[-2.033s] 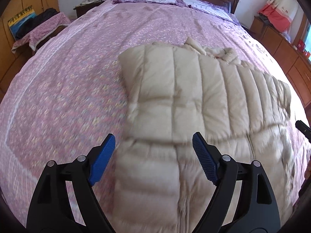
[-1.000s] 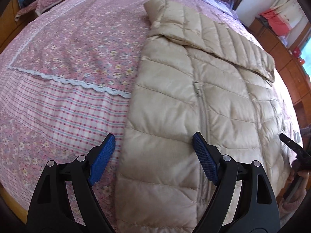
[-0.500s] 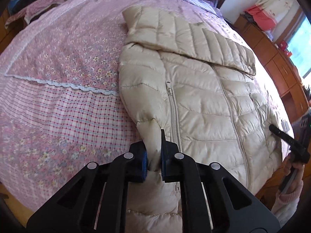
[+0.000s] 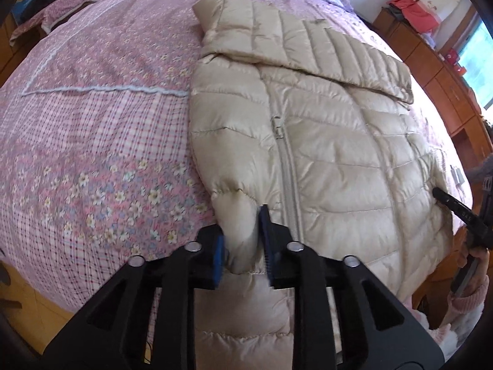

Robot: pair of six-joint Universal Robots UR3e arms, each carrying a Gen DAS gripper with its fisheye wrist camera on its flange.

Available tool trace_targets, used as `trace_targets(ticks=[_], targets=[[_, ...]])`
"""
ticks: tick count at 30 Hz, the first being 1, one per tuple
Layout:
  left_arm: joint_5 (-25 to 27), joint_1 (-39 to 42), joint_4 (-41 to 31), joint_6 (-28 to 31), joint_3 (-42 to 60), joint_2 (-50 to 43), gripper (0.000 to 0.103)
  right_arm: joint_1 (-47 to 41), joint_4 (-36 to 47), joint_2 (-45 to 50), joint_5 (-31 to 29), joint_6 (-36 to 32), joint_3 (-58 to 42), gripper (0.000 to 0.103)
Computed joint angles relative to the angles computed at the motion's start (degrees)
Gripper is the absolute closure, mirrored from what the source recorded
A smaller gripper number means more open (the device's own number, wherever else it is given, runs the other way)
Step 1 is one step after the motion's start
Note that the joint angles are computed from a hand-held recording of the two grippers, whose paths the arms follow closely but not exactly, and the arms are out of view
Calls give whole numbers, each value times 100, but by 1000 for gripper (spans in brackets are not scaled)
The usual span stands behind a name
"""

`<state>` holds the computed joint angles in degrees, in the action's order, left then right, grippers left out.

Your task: Fold large clothes

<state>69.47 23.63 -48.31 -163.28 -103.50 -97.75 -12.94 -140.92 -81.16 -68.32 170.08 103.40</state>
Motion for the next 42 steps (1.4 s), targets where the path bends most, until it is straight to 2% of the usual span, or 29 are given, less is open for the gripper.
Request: trace_targets(ticks=[2, 3, 4, 5, 6, 7, 10, 13, 16, 21, 26, 28, 35, 38, 42], targets=[[29, -17, -35, 7, -24, 88, 59, 10, 3, 90, -37, -31, -98, 91], [12, -5, -49, 51, -18, 103, 47, 28, -18, 116, -81, -34, -147, 88], [-7, -6, -45, 130, -102, 236, 40, 25, -32, 84, -79, -82, -128, 71], [-13, -7, -39, 202, -103, 276, 39, 22, -36, 4, -58, -161, -57, 53], [12, -16, -8, 302, -205, 407, 36, 45, -96, -127, -69, -209, 85, 47], [82, -55, 24, 393, -318, 574, 29, 77, -158, -270, -117, -329, 224, 44], [126, -67, -53, 639, -614, 1055, 24, 134, -223, -638, -207, -615, 571, 43], [183, -187, -155, 896, -838, 1463, 14, 204, -247, -1111, -318, -894, 946, 36], [345, -392, -277, 1223, -1057, 1815, 12, 426, -338, -1500, -570, -1192, 1274, 32], [567, -643, -202, 1384, -1421, 2135, 12, 614, 1, -2055, -429, -1415, 1667, 32], [714, -780, -49, 1650, -1873, 2364, 12, 1361, -404, -2194, -1078, -1683, 2045, 26], [855, -895, 216, 1677, -2037, 2324, 12, 1834, -681, -2036, -1604, -1727, 2106, 26], [1561, -1422, 1243, 1594, -2337, 1789, 12, 2728, -1566, -1225, -2524, -2081, 2122, 26], [1869, -1647, 1984, 1486, -2438, 1391, 12, 2862, -2048, -808, -2829, -2083, 2114, 26], [2070, -1814, 2646, 1369, -2494, 1032, 12, 2913, -2539, -428, -2938, -2123, 2083, 26]])
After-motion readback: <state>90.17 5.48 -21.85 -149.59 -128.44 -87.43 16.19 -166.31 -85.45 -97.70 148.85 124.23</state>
